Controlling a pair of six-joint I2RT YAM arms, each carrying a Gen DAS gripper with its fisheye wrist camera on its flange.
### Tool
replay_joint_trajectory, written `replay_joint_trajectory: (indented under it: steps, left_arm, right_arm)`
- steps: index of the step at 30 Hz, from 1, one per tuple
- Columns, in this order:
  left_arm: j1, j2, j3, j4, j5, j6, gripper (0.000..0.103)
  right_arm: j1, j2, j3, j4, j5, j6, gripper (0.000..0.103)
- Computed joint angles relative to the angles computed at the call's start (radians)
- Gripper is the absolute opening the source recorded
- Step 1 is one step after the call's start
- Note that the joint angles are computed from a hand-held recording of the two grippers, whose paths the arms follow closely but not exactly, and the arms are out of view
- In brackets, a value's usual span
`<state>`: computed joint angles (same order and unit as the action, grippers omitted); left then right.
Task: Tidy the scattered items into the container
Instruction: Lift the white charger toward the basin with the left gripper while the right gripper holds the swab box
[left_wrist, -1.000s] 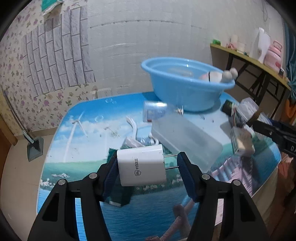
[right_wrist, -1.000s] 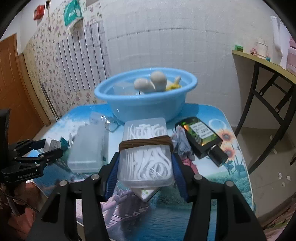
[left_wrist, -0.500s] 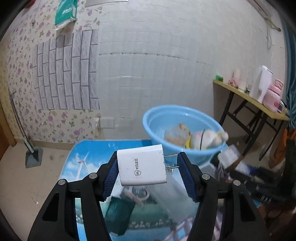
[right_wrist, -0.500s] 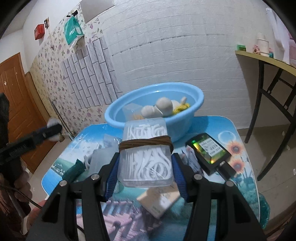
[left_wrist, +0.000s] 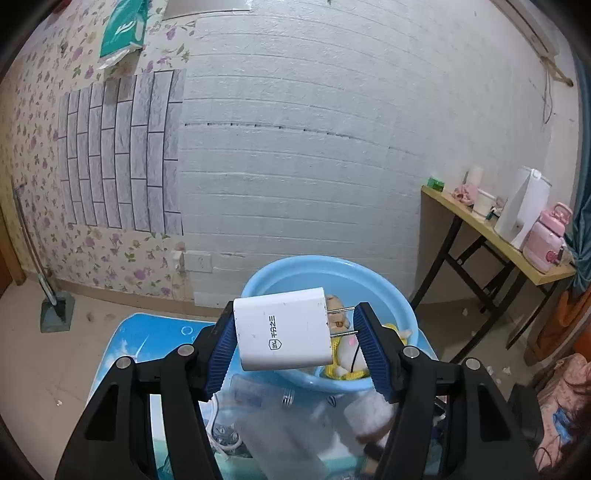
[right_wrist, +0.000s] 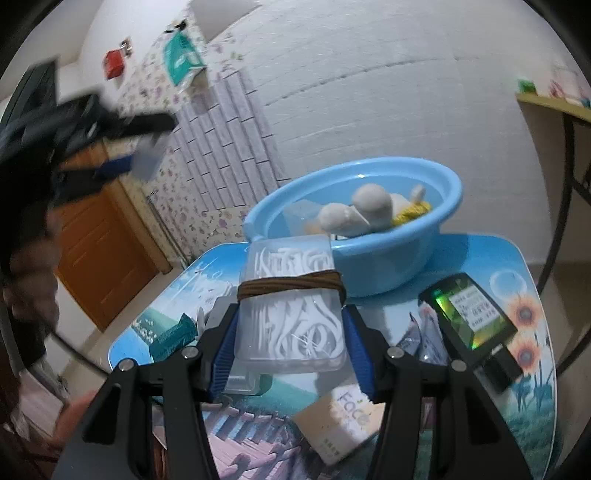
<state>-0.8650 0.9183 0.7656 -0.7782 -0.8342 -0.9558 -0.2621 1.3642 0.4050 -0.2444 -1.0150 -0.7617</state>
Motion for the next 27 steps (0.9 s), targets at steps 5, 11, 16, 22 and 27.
replay_joint_trajectory:
  steps: [5, 11, 16, 22, 27]
  left_arm:
    - [0.064, 0.134, 0.080, -0.016, 0.049, 0.004, 0.062]
    - [0.099, 0.261, 0.159, -0.029, 0.089, 0.022, 0.062]
    - [0.122, 0.317, 0.173, 0.004, 0.129, 0.039, 0.062]
    - [0.124, 0.321, 0.167, 0.065, 0.161, 0.095, 0.062]
    - [0.092, 0.265, 0.123, 0.105, 0.155, 0.103, 0.062]
  right_arm:
    - [-0.007, 0.068, 0.029, -0.059, -0.041, -0.117, 0.054]
    - [-0.042, 0.175, 0.090, -0.178, -0.086, -0.297, 0.054]
    - [-0.086, 0.304, 0.166, -0.282, -0.088, -0.430, 0.054]
    - [-0.104, 0.329, 0.180, -0.316, -0.083, -0.469, 0.054]
    - [-0.101, 0.239, 0.123, -0.256, -0.062, -0.403, 0.054]
